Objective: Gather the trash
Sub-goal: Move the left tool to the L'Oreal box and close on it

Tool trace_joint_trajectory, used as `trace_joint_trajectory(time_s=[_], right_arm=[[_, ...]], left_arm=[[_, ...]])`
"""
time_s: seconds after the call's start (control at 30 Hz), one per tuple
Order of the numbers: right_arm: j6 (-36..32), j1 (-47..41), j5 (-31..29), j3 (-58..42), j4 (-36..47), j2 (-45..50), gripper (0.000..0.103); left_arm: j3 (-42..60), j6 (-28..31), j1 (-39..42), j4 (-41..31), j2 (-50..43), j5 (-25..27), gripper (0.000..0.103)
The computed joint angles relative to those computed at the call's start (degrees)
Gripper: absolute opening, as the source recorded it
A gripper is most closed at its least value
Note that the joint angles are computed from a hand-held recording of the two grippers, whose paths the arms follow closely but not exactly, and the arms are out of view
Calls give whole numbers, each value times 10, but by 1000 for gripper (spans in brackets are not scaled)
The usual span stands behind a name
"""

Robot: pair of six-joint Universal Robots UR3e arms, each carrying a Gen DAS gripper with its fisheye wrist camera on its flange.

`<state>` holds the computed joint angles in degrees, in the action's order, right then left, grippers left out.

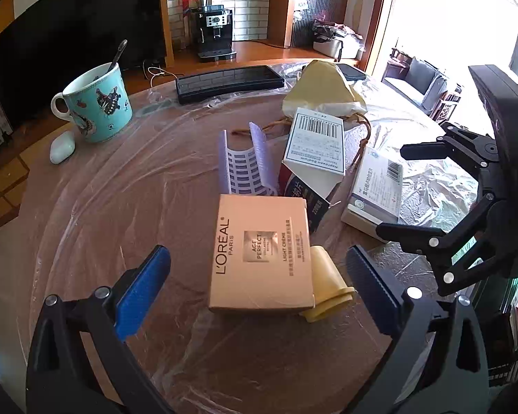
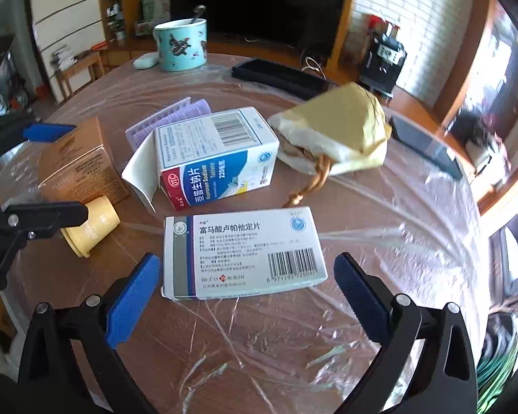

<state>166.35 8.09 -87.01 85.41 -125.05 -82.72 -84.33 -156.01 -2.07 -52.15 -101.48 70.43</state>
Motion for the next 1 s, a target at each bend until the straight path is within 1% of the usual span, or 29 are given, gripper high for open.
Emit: trace_joint_trajectory(time_s=[0.07,0.2,0.3,0.37,0.43,0.5,0.67,0.73,0.77,0.8,0.87,0.9,0.93,0.97,1.0], right_arm=[[-17,-6,20,-8,17,3,99],[-39,-3,11,-24,18,21,99],[-42,-6,9,-40,23,31,99],[-46,-14,22,-44,26,33,99],[-50,-21,34,-63,53,46,99],[-60,-22,36,-67,63,54,99],[-53,-40,65,-63,73,51,99],[-49,-44,73,-50,65,42,97],[-47,-46,77,-45,62,39,97],[-43,-51,84,-36,57,33,97],[-34,-58,97,-22,49,23,97],[-28,-59,100,-17,46,19,97],[-22,-60,101,-13,41,16,97],[-16,-60,103,-8,36,12,97],[-11,-60,103,-3,32,8,97]], left_arm=[[6,7,1,-8,-4,-6,102],[14,14,-3,-12,-10,-2,102],[20,17,-1,-15,-15,-3,102],[22,21,2,-21,-14,-9,102],[27,25,1,-24,-17,-7,102],[30,29,-2,-24,-21,-4,102],[40,32,-3,-36,-32,-7,101],[47,32,2,-50,-36,-18,87],[54,32,8,-67,-38,-32,83],[59,30,12,-77,-40,-41,75],[57,19,18,-76,-39,-48,71],[55,16,22,-75,-36,-52,67],[54,13,24,-75,-33,-56,58],[55,10,27,-79,-32,-58,54],[57,9,30,-84,-31,-62,52]])
